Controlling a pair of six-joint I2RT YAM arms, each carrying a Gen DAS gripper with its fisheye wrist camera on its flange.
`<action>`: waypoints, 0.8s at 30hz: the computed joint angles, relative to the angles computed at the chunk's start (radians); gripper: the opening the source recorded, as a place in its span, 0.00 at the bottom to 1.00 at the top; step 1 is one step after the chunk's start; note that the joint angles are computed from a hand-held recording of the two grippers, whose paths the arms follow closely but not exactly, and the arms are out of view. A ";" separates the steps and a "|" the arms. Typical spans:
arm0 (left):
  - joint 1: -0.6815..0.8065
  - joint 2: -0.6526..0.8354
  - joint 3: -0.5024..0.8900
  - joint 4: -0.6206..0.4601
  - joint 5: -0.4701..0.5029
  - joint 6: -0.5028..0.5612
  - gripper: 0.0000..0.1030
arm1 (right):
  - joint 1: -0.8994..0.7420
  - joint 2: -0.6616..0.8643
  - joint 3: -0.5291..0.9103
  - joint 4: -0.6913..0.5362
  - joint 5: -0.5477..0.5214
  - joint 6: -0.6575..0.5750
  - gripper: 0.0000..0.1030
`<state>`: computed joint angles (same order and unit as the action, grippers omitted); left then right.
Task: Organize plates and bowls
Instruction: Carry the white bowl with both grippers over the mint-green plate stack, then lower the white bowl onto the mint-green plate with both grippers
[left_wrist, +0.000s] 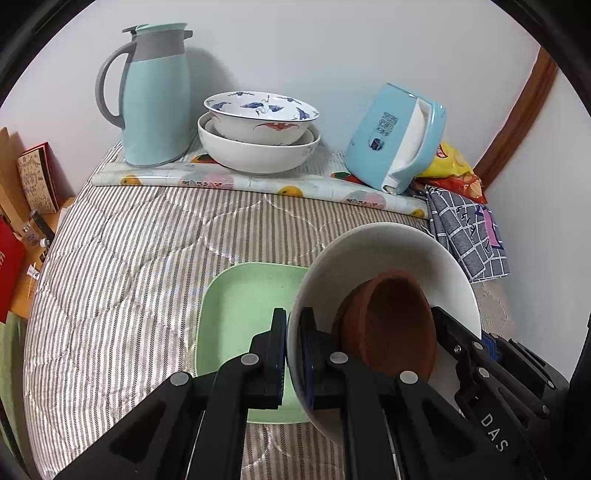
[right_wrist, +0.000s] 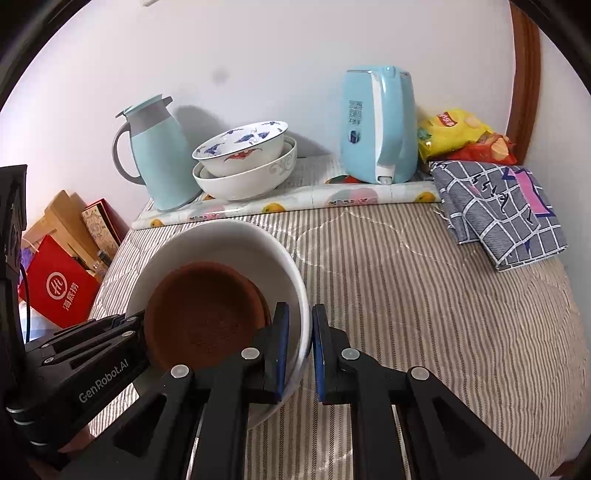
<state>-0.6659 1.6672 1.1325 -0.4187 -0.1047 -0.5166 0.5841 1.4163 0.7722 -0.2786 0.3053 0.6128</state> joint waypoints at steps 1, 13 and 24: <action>0.004 0.001 -0.002 0.001 0.002 0.003 0.08 | 0.002 0.004 0.002 0.001 0.000 0.000 0.12; 0.062 0.020 -0.024 0.024 0.039 0.021 0.08 | 0.010 0.100 0.049 0.030 -0.018 0.000 0.12; 0.102 0.047 -0.041 0.041 0.061 0.032 0.08 | 0.019 0.188 0.087 0.056 -0.041 0.004 0.12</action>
<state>-0.5640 1.7138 1.0918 -0.3780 -0.0437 -0.4841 0.6028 1.6040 0.8591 -0.2228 0.2640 0.6170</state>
